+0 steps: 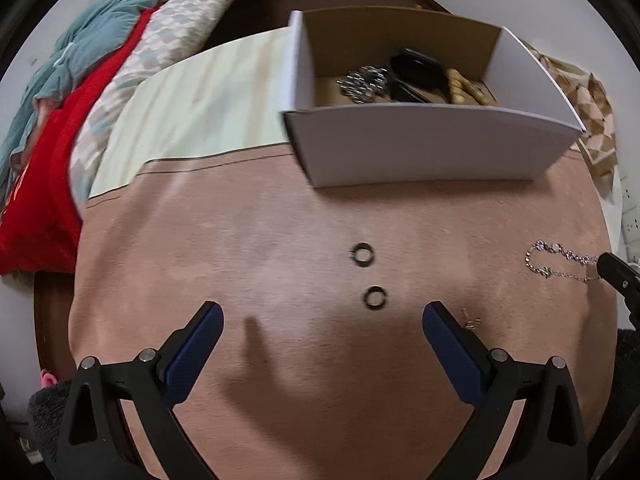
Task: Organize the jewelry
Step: 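Grasp the silver charm bracelet with the right tool, then grasp a black ring with the left tool while the right tool carries the bracelet toward the box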
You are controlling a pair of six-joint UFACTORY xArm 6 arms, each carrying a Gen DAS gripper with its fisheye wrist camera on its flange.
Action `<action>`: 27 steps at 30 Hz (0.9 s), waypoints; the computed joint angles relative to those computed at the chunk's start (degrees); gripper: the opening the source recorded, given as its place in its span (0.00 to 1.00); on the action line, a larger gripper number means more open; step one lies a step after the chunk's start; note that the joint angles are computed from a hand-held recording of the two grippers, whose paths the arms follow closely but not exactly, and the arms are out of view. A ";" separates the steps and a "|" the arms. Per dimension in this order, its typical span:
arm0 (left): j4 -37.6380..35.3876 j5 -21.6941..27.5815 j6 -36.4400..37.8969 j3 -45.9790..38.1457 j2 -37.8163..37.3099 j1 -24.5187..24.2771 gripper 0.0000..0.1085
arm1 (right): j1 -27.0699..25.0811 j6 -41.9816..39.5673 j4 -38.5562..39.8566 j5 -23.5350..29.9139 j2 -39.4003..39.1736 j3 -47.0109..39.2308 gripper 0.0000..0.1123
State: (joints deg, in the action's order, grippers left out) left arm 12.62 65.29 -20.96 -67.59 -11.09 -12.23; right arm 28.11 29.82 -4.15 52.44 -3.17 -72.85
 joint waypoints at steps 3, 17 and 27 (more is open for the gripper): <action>-0.71 -0.36 0.90 -0.06 0.54 -0.91 0.79 | -0.19 -0.14 0.14 -0.03 0.22 -0.17 0.04; -4.03 -1.63 3.45 -0.66 0.85 -2.38 0.09 | -0.50 -0.50 -0.07 0.09 0.15 -0.15 0.04; -4.23 -1.89 3.70 -1.30 -1.44 -2.53 0.09 | 0.13 -2.30 1.61 -0.47 -2.06 -2.24 0.04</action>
